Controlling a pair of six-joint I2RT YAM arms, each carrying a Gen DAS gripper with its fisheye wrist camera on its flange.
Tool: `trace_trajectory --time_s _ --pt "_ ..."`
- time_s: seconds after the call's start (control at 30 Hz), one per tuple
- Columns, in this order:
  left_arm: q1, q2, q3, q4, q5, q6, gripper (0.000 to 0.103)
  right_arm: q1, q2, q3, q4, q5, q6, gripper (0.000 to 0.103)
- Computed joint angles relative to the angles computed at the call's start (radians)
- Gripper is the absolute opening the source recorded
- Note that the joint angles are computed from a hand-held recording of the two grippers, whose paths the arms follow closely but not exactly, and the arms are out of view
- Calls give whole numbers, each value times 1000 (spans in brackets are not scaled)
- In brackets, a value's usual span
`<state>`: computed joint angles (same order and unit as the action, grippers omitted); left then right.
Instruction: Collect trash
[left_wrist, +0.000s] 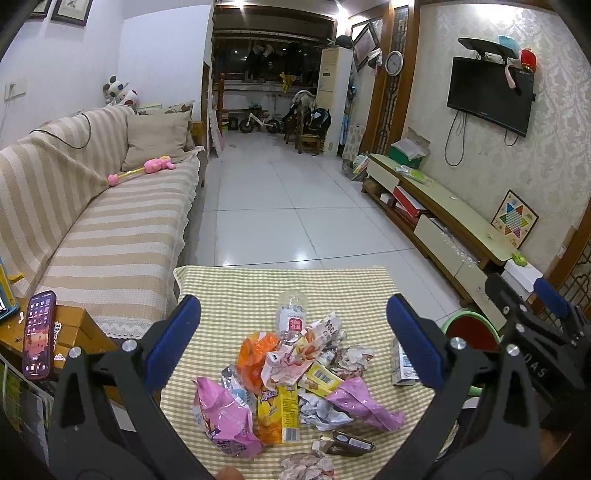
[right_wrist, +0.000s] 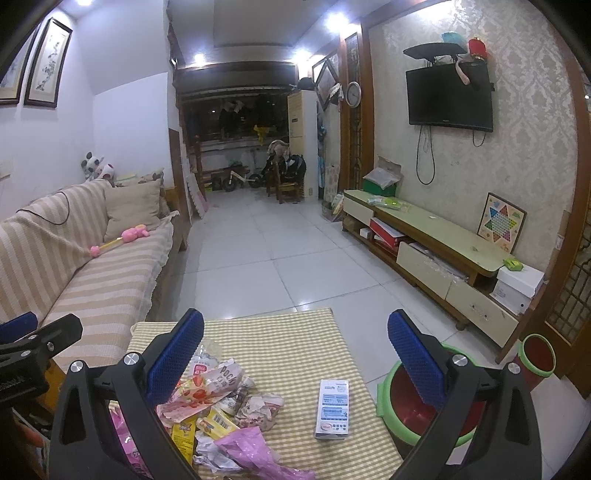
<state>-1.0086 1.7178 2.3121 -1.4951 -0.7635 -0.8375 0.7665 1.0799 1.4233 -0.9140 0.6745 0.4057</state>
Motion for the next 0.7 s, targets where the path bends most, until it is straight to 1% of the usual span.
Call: trace_trajectory --time_s 0.2,0.27,0.37,0.5,0.7 --pt "2 6 12 5 10 0 99 -6 0 -6 6 -3 -3 96" --pt "5 4 6 11 16 3 99 2 8 7 -13 18 0 96" --pt "17 -22 -32 36 31 11 99 17 28 36 -55 65 11 96" --pt "34 -50 -81 78 59 18 99 28 42 67 -96 100 25 96" --pt "33 -83 -134 118 46 25 99 30 47 91 -128 119 38 96"
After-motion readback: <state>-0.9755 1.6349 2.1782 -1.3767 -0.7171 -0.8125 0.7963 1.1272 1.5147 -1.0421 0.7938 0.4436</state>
